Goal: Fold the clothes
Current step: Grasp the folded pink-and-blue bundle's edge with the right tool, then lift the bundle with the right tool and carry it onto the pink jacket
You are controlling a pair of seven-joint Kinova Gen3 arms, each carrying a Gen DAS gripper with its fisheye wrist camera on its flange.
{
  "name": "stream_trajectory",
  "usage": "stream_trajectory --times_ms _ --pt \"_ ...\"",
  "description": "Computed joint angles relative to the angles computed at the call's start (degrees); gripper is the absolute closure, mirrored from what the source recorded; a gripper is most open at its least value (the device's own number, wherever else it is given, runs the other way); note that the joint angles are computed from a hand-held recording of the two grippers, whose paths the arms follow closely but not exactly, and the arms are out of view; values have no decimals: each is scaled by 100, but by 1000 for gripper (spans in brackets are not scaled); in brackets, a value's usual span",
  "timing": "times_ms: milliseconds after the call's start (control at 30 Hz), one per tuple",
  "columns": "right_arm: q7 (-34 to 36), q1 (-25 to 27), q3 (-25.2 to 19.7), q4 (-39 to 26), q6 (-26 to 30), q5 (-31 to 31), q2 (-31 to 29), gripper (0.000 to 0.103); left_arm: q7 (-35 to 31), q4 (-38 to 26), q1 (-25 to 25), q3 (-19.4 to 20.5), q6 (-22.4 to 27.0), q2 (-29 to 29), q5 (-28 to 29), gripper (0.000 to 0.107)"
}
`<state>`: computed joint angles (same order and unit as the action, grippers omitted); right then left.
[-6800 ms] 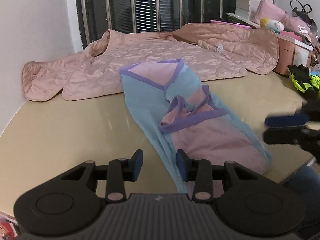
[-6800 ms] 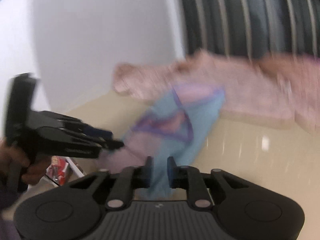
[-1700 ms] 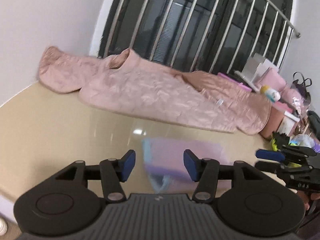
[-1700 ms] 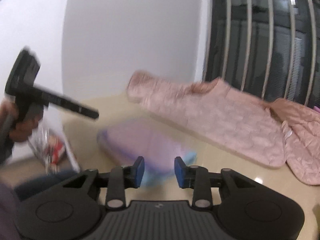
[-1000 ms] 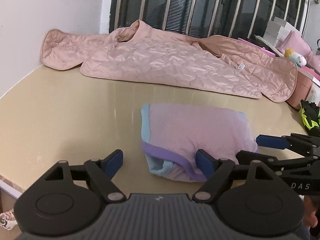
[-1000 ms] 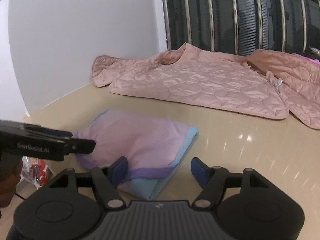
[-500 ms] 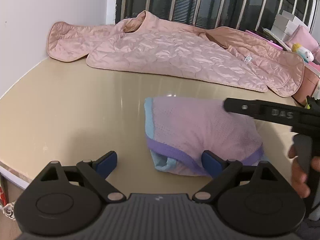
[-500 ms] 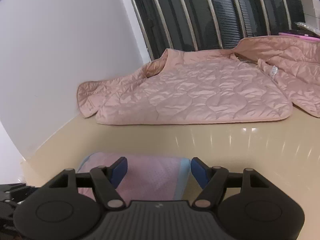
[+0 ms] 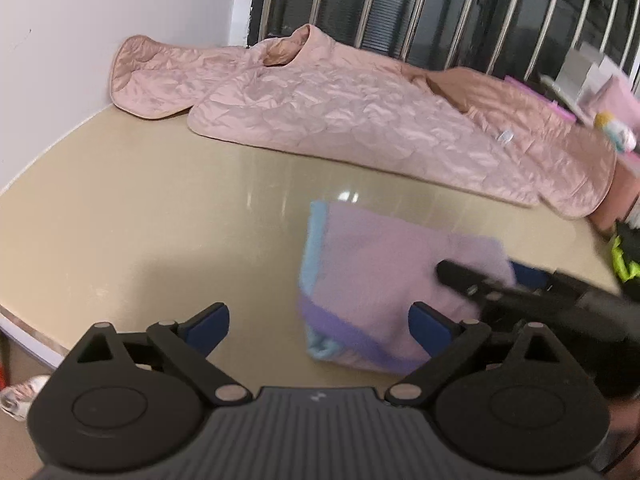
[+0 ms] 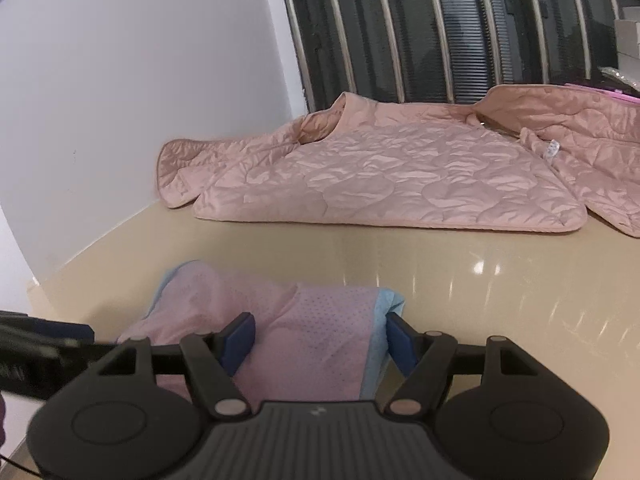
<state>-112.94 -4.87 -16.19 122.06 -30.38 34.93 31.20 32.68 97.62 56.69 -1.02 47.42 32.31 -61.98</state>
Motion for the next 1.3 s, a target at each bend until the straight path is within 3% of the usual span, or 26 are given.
stream_trajectory --times_ms 67,300,500,567,733,833,867,1000,1100,1300 --pt "178 -134 130 127 -159 -265 -26 34 -96 -159 -81 175 158 118 -11 10" --pt "516 -247 289 379 -569 -650 -11 33 -195 -348 195 -57 322 297 173 10" --pt "548 -221 340 585 -800 -849 -43 33 -12 -100 233 -99 9 218 -100 25" --pt "580 -216 376 657 -877 -865 -53 33 85 -4 228 -106 -151 164 -227 33" --pt "841 -326 477 814 -1199 -1037 8 35 780 427 200 -188 -864 -39 -887 75" --pt "735 -210 383 764 -1143 -740 26 53 1246 608 162 -171 -1068 -95 -1306 87" --pt "619 -120 315 724 -1080 -528 27 66 1302 614 143 -128 -1035 -93 -1360 88" --pt "529 -143 300 782 -1203 -527 21 88 840 302 171 120 -405 32 -1167 95" --pt "758 -323 416 910 -1420 -816 -96 90 436 -7 378 127 141 156 -1266 97" --pt "1002 -400 588 909 -1641 -1091 -407 91 521 -207 290 130 234 129 -1948 97"
